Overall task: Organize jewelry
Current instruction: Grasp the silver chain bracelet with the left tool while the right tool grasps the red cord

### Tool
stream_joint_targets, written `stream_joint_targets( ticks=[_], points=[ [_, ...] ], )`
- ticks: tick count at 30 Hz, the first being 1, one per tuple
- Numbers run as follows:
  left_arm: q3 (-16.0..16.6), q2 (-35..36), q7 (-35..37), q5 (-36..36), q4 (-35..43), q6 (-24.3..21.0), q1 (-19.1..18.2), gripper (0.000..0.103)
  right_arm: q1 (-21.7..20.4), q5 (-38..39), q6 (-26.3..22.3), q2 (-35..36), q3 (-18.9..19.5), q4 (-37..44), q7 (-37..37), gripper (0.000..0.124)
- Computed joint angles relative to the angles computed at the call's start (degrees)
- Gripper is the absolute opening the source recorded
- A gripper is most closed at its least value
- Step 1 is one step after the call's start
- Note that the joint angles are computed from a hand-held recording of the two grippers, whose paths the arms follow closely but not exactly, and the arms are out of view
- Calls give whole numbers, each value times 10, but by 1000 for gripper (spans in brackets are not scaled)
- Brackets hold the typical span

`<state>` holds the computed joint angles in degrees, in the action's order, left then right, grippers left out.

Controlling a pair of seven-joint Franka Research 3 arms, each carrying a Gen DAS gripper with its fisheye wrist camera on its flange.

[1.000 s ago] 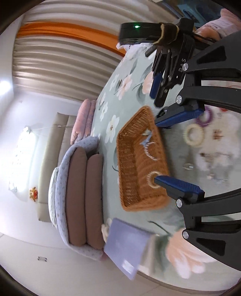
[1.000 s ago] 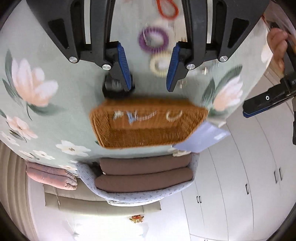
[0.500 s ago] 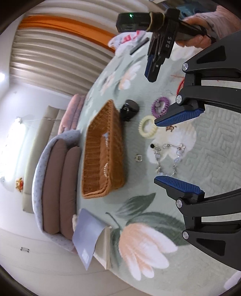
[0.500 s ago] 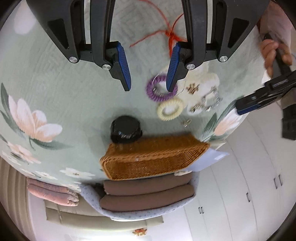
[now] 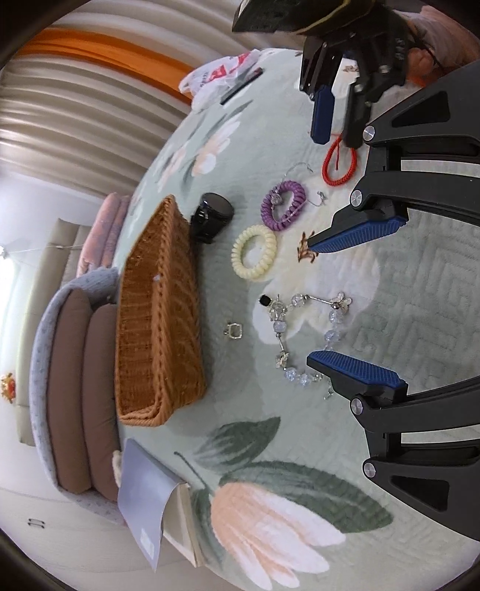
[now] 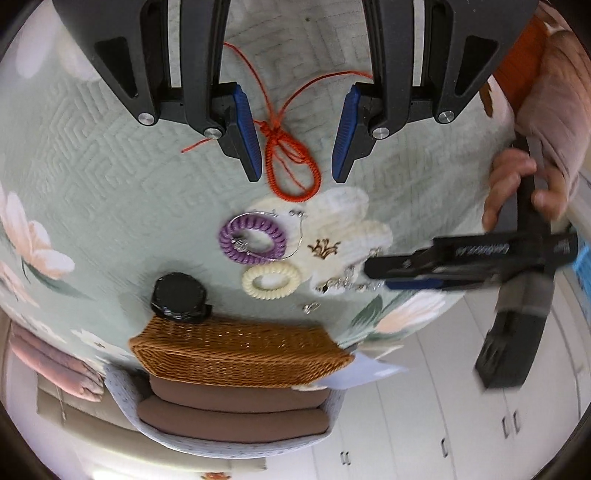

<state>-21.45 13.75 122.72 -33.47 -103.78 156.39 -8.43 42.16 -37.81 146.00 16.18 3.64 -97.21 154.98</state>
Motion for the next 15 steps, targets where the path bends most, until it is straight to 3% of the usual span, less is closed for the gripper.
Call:
stream_joint_targets(
  ticks=[4, 7, 9, 11, 13, 15],
  points=[
    [17, 24, -52, 79, 29, -5, -26, 56, 12, -11, -50, 17, 2, 28, -27, 43],
    [30, 45, -107, 156, 53, -27, -42, 35, 18, -16, -62, 23, -1, 35, -30, 42],
    [29, 43, -124, 186, 46, -16, -45, 35, 17, -13, -65, 25, 0, 39, -33, 42],
    [26, 43, -134, 202, 44, -13, -42, 21, 18, -11, -69, 27, -2, 42, -30, 40],
    [18, 44, -135, 204, 43, -11, -35, 2, 20, -13, -73, 29, -3, 46, -29, 23],
    [22, 36, -149, 225, 26, 17, -40, 2, 19, -7, -69, 31, -1, 49, -33, 17]
  ],
)
